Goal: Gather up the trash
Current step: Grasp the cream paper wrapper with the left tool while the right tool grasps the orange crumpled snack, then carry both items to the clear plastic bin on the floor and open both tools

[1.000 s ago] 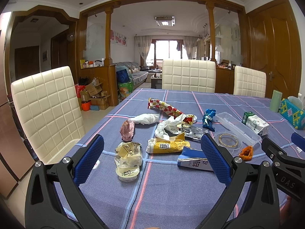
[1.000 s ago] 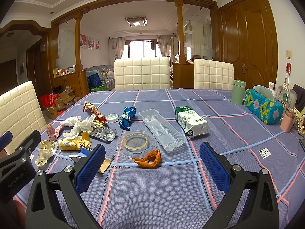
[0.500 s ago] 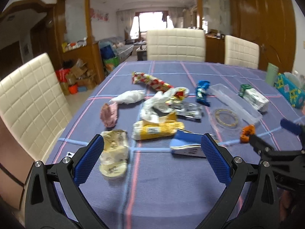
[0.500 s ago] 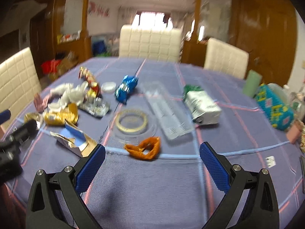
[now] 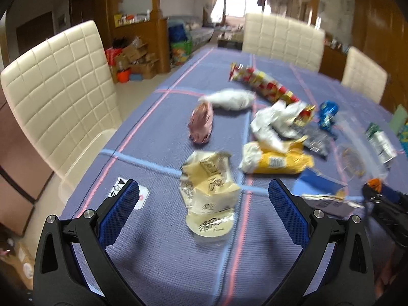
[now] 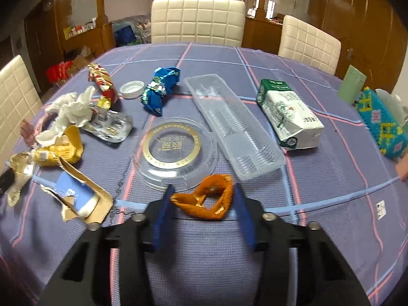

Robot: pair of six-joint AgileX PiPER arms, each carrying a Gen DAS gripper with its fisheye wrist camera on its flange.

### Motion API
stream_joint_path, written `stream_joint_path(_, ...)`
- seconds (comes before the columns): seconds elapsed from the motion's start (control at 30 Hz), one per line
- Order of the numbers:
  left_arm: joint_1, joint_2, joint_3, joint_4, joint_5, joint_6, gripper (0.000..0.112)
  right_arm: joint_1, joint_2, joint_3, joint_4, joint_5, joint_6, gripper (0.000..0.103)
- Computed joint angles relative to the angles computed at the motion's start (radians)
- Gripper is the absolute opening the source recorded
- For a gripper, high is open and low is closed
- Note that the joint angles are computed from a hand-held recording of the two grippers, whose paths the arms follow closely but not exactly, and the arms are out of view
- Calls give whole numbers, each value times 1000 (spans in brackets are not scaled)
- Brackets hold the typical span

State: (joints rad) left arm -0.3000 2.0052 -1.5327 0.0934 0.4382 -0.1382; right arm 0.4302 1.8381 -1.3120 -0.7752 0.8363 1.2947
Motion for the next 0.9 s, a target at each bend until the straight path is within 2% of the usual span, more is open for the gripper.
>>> stream_joint_path(0.03,0,20,-30,5,30,-3,100,2,-2,2,-1,1,1,32)
stream_joint_path(0.1,-13,50,-72,78,76,-72,100,-3,-22,26,-2,-24,21,31)
stream_joint_path(0.17,-14,54,-75,86,78,-83,98,-17,-44,55,-2,-60,46,29)
stream_joint_path(0.23,-10,53,-69,60,69,-59,87,-22,-63,79,-15,-89,78,29)
stream_joint_path(0.27,-7,58,-75,34,77,-34,74,-19,-72,90,-36,-98,101,29)
stream_joint_path(0.3,-4,69,-93,-3,101,3,54,-11,-80,99,-64,-99,130,29)
stream_joint_path(0.33,0,79,-107,-32,120,31,45,-5,-81,102,-83,-102,148,29)
stream_joint_path(0.4,13,61,-80,-115,92,107,37,17,-87,108,-120,-102,176,29)
stream_joint_path(0.53,33,15,-4,-261,10,243,31,79,-63,69,-175,-45,182,29)
stream_joint_path(0.73,58,-14,35,-369,-16,351,30,144,-35,7,-205,5,136,29)
stream_joint_path(0.9,72,-53,84,-405,-76,413,30,185,-8,-52,-236,-23,73,29)
